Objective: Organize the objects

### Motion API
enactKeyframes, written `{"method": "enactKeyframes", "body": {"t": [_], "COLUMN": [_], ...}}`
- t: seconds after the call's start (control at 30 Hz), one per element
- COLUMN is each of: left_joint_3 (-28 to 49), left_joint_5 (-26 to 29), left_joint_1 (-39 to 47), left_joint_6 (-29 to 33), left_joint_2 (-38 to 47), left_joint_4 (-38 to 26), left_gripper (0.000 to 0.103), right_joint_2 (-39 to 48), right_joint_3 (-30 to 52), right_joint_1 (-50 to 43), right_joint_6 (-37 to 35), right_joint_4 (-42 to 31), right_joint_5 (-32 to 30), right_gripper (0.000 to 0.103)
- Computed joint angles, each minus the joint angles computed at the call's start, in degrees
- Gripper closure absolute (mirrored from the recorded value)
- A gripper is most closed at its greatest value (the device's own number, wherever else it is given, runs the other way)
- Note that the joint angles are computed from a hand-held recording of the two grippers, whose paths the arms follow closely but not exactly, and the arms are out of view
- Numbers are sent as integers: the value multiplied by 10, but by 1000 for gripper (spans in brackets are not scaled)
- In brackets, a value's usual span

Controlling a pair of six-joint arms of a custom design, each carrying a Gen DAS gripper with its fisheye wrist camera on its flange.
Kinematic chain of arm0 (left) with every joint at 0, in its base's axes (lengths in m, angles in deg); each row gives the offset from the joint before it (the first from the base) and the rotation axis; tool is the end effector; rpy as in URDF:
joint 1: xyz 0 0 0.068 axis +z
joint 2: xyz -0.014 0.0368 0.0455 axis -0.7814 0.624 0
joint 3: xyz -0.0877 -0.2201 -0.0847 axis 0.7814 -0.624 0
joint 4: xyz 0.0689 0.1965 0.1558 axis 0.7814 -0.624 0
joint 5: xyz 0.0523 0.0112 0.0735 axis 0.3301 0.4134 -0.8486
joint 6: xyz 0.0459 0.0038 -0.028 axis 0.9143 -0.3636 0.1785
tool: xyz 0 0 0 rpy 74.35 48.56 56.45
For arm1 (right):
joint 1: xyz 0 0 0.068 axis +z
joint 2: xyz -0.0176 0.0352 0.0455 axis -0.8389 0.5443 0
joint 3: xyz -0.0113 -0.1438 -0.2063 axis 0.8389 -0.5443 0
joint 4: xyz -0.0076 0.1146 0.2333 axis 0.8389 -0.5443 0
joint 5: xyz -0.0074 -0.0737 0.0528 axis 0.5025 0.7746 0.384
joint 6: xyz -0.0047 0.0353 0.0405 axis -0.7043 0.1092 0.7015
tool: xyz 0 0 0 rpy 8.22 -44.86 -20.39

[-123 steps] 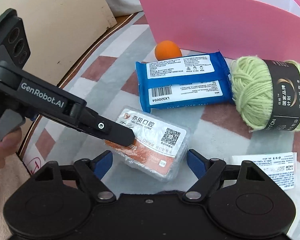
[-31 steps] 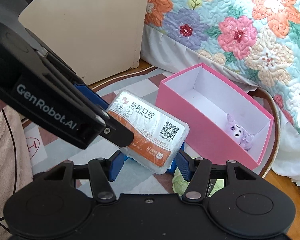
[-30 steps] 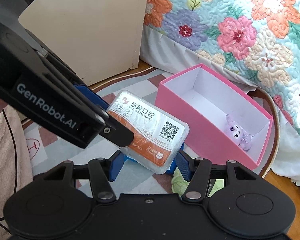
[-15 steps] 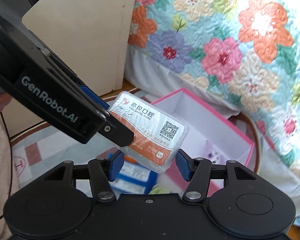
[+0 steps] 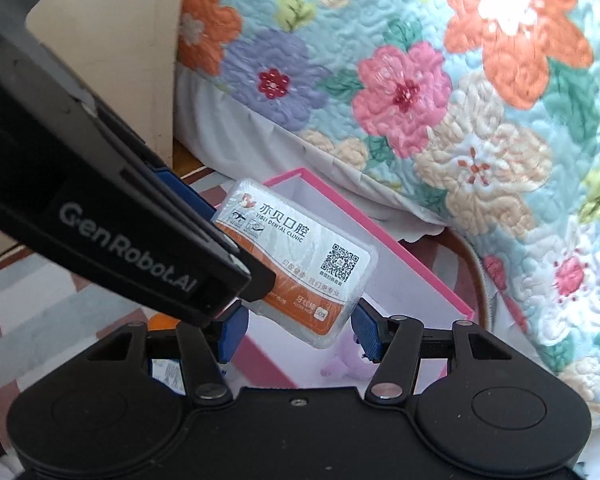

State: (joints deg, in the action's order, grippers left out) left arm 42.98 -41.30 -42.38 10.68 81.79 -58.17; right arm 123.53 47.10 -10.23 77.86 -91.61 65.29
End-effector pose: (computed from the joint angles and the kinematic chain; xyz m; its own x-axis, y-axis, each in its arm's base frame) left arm 0.1992 0.0141 0.2287 -0.8150 0.1830 -0.5498 0.3764 0.8886 -0.2623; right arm 0.1660 0.1550 0.2108 -0.6575 -0.4176 -0.6272 -0.3682 0.9043 -0.2160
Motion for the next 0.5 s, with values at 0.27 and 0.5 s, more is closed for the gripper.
{"method": "enactKeyframes", "body": {"t": [0.27, 0.5], "left_joint_3": [10, 21], "left_joint_5": [-28, -55], "left_joint_1": [-49, -72], "left_joint_6": [-81, -116], "left_joint_2": [119, 204], "left_joint_4": [124, 203], "left_gripper": [54, 54], "right_joint_2": [40, 126], "right_joint_3": [-37, -33], "right_joint_1": [-128, -202], "right_joint_6": [-46, -53], "right_joint_4": [118, 201], "right_joint_5": [-116, -196], "right_gripper": [41, 41]}}
